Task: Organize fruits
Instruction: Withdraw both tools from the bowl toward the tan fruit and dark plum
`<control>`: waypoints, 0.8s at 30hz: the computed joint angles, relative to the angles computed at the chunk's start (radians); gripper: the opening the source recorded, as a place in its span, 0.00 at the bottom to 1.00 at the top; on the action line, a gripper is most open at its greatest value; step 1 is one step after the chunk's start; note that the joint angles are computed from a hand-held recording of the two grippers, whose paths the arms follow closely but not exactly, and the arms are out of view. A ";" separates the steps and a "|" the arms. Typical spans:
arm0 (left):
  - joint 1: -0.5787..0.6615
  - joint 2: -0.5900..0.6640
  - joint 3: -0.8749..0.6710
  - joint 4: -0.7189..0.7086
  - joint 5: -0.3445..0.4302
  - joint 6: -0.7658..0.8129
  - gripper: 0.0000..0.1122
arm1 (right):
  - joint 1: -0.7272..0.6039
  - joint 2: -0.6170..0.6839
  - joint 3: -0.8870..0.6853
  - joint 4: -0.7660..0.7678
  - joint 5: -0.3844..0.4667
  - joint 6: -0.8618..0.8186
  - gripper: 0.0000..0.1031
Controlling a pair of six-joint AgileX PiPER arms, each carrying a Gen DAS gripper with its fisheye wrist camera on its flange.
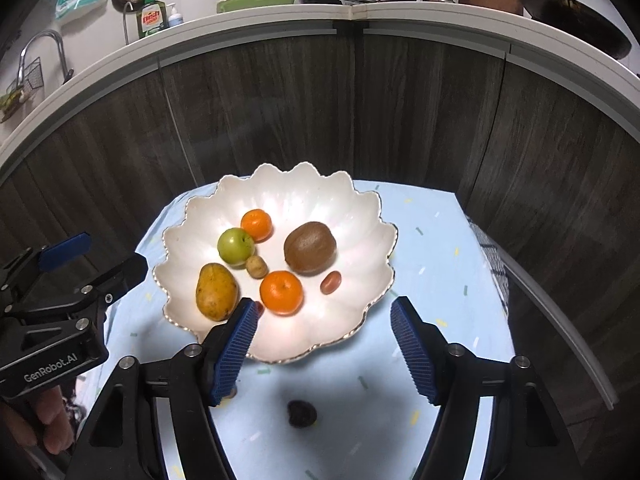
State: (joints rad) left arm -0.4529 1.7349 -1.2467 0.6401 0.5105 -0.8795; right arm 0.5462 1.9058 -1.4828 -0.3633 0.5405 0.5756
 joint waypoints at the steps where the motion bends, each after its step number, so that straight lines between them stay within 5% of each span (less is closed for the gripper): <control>1: -0.003 -0.005 0.008 0.001 0.000 -0.004 0.79 | 0.002 -0.007 0.012 -0.009 -0.008 0.012 0.75; 24: -0.086 -0.068 0.200 0.189 -0.033 -0.235 0.83 | 0.034 -0.098 0.290 -0.245 -0.149 0.296 0.81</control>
